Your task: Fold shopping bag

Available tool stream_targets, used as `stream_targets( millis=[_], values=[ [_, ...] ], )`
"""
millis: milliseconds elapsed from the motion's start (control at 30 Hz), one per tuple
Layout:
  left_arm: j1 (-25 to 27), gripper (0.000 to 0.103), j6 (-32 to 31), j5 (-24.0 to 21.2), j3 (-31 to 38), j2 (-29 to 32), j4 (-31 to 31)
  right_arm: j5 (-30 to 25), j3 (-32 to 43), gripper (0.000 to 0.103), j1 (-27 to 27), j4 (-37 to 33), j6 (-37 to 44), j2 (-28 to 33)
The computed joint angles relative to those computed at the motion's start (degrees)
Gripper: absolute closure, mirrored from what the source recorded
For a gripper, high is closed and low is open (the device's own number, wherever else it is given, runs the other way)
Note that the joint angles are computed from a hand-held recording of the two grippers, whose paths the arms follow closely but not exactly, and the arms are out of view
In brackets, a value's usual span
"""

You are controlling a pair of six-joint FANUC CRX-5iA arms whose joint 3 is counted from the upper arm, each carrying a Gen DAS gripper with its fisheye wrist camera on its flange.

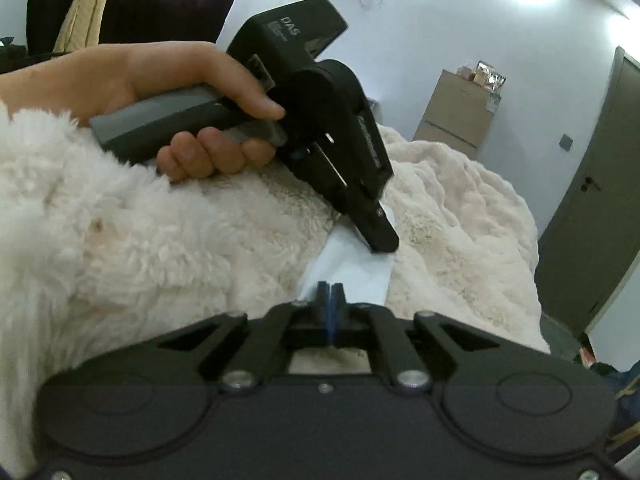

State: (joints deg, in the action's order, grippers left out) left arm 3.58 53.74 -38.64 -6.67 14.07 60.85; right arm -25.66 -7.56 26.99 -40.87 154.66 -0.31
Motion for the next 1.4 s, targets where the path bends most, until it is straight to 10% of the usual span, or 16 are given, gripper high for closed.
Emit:
stream_targets(
  millis=[200,400,567,900,1200,1400],
  values=[
    [0.31,0.100,0.02,0.57,-0.41,0.00,0.47,-6.66,2.06,0.101,-2.76,0.48,1.61,0.34],
    [0.16,0.100,2.06,0.99,0.79,0.22,-2.80,-29.80,11.13,0.091,-16.27,-13.12,3.44,2.77],
    [0.25,0.100,2.07,0.96,0.84,0.21,-3.12,-41.21,19.25,0.081,-28.59,-32.91,-7.73,11.72],
    [0.65,0.100,0.22,1.35,-0.31,0.31,-1.23,-56.86,37.91,0.054,-27.77,-35.44,-38.00,31.73],
    [1.02,0.100,-1.34,1.65,-1.77,-0.42,0.08,-66.62,55.07,0.065,-25.23,-35.49,-47.38,42.59],
    [0.56,0.100,-6.04,3.20,-4.60,-1.91,4.39,-64.44,48.26,0.083,-26.84,-37.26,-43.37,38.96]
  ],
)
